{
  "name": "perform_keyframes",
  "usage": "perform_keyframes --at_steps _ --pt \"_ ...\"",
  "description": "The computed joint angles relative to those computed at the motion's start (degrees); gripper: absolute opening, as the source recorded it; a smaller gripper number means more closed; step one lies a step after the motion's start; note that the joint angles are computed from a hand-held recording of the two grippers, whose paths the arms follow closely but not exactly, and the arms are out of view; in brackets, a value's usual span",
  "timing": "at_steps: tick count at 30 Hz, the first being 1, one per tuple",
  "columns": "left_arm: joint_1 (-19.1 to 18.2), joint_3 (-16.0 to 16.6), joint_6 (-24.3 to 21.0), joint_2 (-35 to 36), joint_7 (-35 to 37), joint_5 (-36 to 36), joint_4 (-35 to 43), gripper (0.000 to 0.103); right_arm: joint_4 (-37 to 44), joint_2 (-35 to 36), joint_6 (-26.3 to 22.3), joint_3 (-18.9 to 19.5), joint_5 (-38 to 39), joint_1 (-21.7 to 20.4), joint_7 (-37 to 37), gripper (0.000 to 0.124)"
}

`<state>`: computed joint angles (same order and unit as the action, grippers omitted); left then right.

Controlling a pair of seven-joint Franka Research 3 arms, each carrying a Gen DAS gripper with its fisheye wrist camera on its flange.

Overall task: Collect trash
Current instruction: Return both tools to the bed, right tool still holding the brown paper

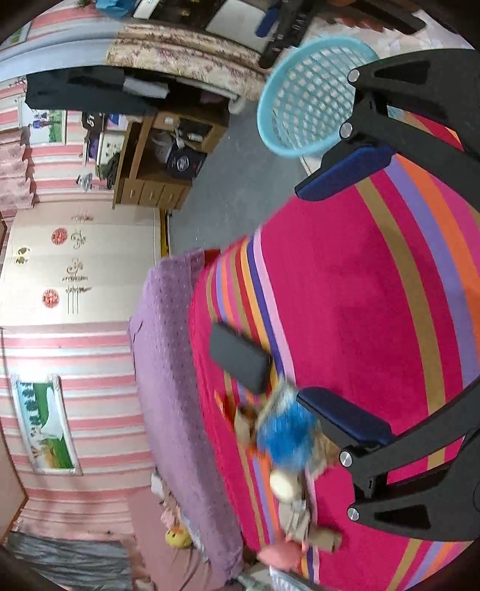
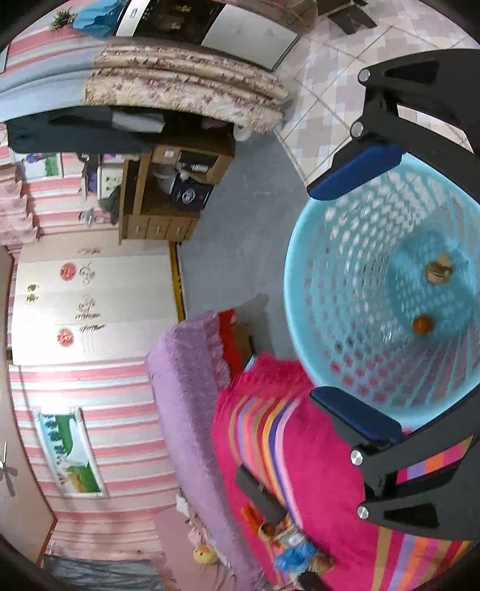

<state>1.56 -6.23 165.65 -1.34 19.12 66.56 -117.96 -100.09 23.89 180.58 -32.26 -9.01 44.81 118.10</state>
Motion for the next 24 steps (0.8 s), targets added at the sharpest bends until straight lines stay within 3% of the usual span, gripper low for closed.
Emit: perform_keyframes --at_steps 6,11,14,17,24 --pt "4.72 1.76 0.03 -7.87 2.93 -1.56 -7.85 0.097 5.70 1.59 -2.81 7.19 0.29 -1.42 -0.29 0.099" --pt "10.72 2.63 1.00 -12.78 4.57 -1.56 -12.91 0.097 11.04 4.57 -4.87 9.10 -2.29 0.16 1.25 0.099" --pt "15.74 1.89 2.62 -15.01 0.54 2.61 -15.79 0.097 14.54 6.54 -6.38 13.10 -2.25 -1.26 1.24 0.099" --pt "17.76 3.52 4.63 -14.77 2.10 0.87 -16.97 0.097 19.17 9.16 -8.50 17.89 -1.62 -2.97 -0.34 0.099" --pt "22.60 3.96 5.72 -12.57 3.10 0.90 -16.62 0.097 29.82 15.81 -14.67 23.29 -2.24 -2.45 -3.74 0.099"
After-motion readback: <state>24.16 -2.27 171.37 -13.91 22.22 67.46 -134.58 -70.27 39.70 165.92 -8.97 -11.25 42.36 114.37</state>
